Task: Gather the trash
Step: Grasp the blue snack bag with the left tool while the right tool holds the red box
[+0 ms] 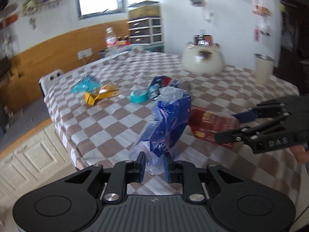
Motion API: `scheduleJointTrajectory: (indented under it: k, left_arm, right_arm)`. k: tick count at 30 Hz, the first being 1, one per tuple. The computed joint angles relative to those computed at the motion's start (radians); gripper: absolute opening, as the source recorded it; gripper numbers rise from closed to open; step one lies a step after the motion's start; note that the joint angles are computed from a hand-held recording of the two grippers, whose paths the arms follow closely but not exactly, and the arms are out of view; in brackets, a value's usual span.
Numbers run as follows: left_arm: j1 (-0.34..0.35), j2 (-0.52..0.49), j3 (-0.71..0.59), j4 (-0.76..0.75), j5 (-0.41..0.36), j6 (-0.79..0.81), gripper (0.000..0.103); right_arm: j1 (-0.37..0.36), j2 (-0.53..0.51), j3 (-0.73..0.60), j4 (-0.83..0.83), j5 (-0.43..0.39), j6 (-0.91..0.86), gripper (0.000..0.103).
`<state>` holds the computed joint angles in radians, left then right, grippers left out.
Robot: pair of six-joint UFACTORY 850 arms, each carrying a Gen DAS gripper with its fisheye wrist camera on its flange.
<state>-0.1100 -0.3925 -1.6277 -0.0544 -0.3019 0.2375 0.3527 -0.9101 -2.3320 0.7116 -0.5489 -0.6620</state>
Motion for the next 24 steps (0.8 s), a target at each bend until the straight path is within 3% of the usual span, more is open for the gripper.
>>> scheduleJointTrajectory:
  k: [1, 3, 6, 9, 14, 16, 20, 22, 24]
  left_arm:
    - [-0.003, 0.007, 0.004, -0.002, 0.001, 0.017, 0.03]
    - [-0.008, 0.011, 0.001, 0.042, 0.008, -0.009, 0.056]
    - [-0.006, -0.009, -0.026, 0.079, 0.024, -0.016, 0.065]
    - [0.002, -0.063, -0.103, 0.027, -0.023, 0.059, 0.074]
    - [0.014, -0.172, -0.246, 0.069, -0.109, 0.036, 0.074]
    - [0.02, -0.194, -0.268, 0.095, -0.099, 0.004, 0.074]
    - [0.041, -0.223, -0.296, -0.075, -0.125, 0.135, 0.074]
    - [0.036, -0.227, -0.298, -0.059, -0.135, 0.129, 0.073]
    - [0.036, -0.232, -0.305, -0.095, -0.148, 0.161, 0.059]
  right_arm:
    - [0.0, 0.019, 0.032, 0.018, 0.01, -0.023, 0.056]
    - [-0.002, 0.044, 0.073, 0.048, 0.024, -0.054, 0.056]
    - [-0.004, 0.061, 0.105, 0.067, 0.031, -0.069, 0.056]
    - [-0.005, 0.066, 0.116, 0.064, 0.025, -0.067, 0.056]
    - [-0.004, 0.07, 0.124, 0.013, 0.013, -0.034, 0.056]
    - [-0.003, 0.07, 0.124, -0.019, 0.006, -0.015, 0.056]
    - [0.002, 0.053, 0.101, -0.064, 0.005, 0.011, 0.06]
    - [0.007, 0.03, 0.063, -0.11, -0.004, 0.043, 0.064]
    - [0.015, 0.001, 0.014, -0.165, -0.017, 0.083, 0.066]
